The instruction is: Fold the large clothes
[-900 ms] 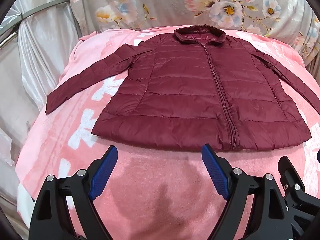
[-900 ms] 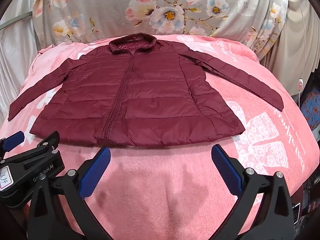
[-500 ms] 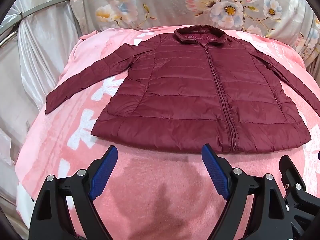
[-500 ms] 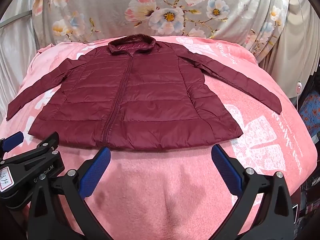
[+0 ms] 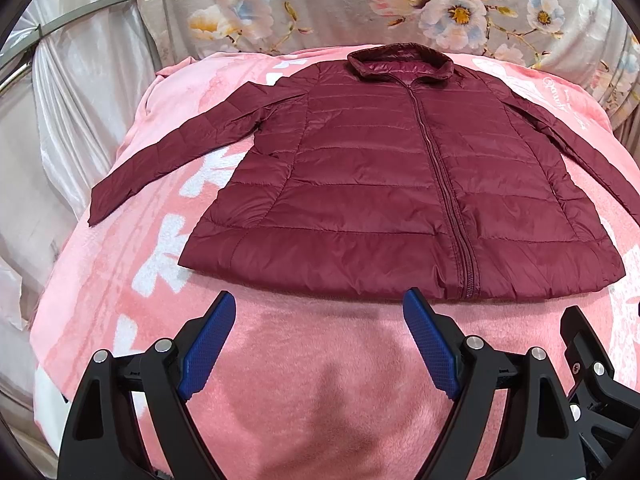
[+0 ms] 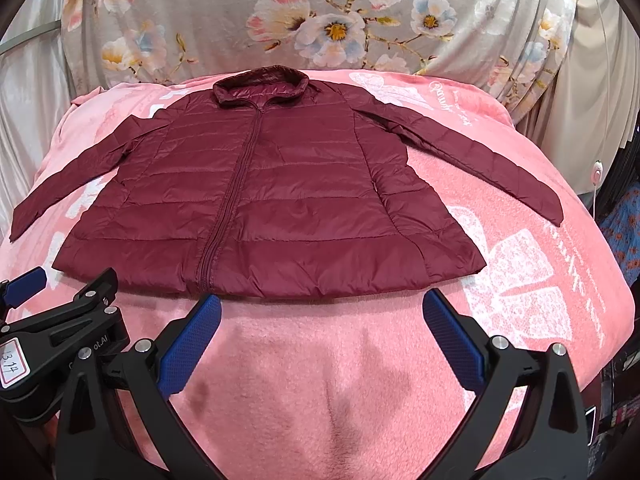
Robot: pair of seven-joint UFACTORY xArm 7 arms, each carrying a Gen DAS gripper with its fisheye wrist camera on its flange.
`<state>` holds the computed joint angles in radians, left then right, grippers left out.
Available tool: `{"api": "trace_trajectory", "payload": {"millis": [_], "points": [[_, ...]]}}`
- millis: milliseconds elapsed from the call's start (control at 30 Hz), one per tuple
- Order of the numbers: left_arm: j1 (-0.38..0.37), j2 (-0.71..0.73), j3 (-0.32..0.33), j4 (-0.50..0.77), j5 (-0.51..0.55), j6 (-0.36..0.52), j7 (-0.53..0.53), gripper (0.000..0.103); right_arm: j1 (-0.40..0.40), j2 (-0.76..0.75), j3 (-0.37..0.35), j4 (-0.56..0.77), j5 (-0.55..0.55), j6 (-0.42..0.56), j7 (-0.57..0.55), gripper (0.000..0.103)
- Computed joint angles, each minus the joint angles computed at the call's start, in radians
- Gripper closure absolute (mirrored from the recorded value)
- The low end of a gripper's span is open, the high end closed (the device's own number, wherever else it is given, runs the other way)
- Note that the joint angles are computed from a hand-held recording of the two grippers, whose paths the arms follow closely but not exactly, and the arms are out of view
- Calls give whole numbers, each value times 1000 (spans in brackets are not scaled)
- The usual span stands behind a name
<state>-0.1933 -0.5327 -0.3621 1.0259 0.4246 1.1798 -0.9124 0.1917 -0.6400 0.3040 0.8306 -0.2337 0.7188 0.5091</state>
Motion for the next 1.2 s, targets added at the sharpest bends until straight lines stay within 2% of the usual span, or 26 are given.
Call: {"api": "trace_trajectory", "payload": {"millis": [1200], "points": [[3,-24,5,-17,-16,2,9,21,4,-1,2,-4,0,0,6,5]]}}
